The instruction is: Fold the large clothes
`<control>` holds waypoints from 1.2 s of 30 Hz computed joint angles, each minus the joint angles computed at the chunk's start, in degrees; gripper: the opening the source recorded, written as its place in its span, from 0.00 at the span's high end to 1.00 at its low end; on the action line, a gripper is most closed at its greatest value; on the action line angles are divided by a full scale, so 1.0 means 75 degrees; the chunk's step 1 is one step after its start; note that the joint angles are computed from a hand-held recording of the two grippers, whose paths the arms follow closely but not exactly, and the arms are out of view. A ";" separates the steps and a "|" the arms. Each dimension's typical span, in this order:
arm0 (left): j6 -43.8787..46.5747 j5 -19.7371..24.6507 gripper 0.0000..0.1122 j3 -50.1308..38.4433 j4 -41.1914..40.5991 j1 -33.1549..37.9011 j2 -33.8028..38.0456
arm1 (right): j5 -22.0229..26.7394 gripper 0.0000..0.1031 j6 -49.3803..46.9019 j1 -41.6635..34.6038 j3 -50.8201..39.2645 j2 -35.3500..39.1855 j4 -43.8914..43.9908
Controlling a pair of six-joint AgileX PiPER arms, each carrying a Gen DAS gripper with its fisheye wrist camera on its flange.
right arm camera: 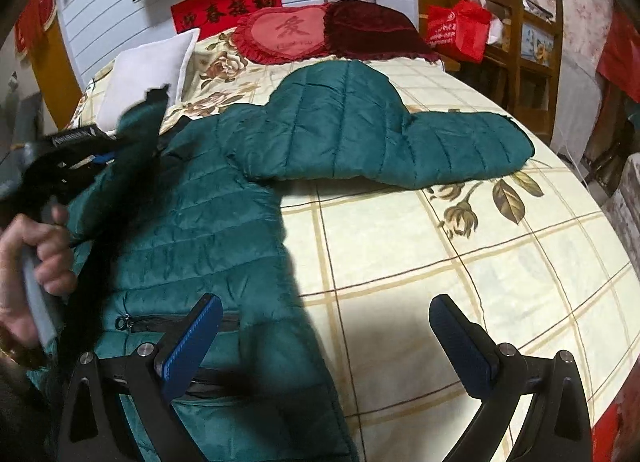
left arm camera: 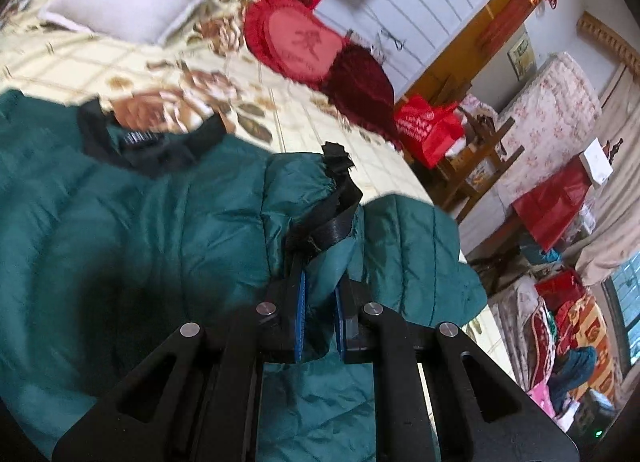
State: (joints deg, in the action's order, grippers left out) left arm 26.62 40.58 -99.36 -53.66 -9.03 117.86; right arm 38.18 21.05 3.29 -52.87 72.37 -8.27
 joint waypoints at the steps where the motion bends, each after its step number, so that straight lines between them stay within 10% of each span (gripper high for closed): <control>1: -0.0056 0.0029 0.91 -0.0064 0.0064 -0.0062 0.0098 | -0.0011 0.01 -0.0096 -0.0055 -0.0020 0.0018 0.0117; 9: -0.0889 0.0536 0.90 -0.0500 0.1028 -0.0265 0.0528 | 0.0000 0.01 0.0059 0.0007 -0.0069 0.0113 0.0037; 16: -0.0309 0.1009 0.51 0.0277 0.0359 0.0131 -0.0159 | -0.0007 0.01 0.0952 0.0231 -0.0155 0.0201 -0.0538; 26: 0.0619 0.0857 0.51 0.1335 0.0932 0.2174 -0.1574 | -0.0164 0.00 0.3410 0.1996 -0.0879 0.0858 -0.2838; 36: -0.0225 0.0401 0.51 -0.0192 0.2380 0.3590 -0.0526 | -0.0907 0.01 0.0412 0.2880 -0.4937 0.4410 -0.0221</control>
State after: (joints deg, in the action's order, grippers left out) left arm 24.93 43.59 -100.80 -35.81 17.90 113.92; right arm 31.38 24.14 24.89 -89.90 105.45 -9.93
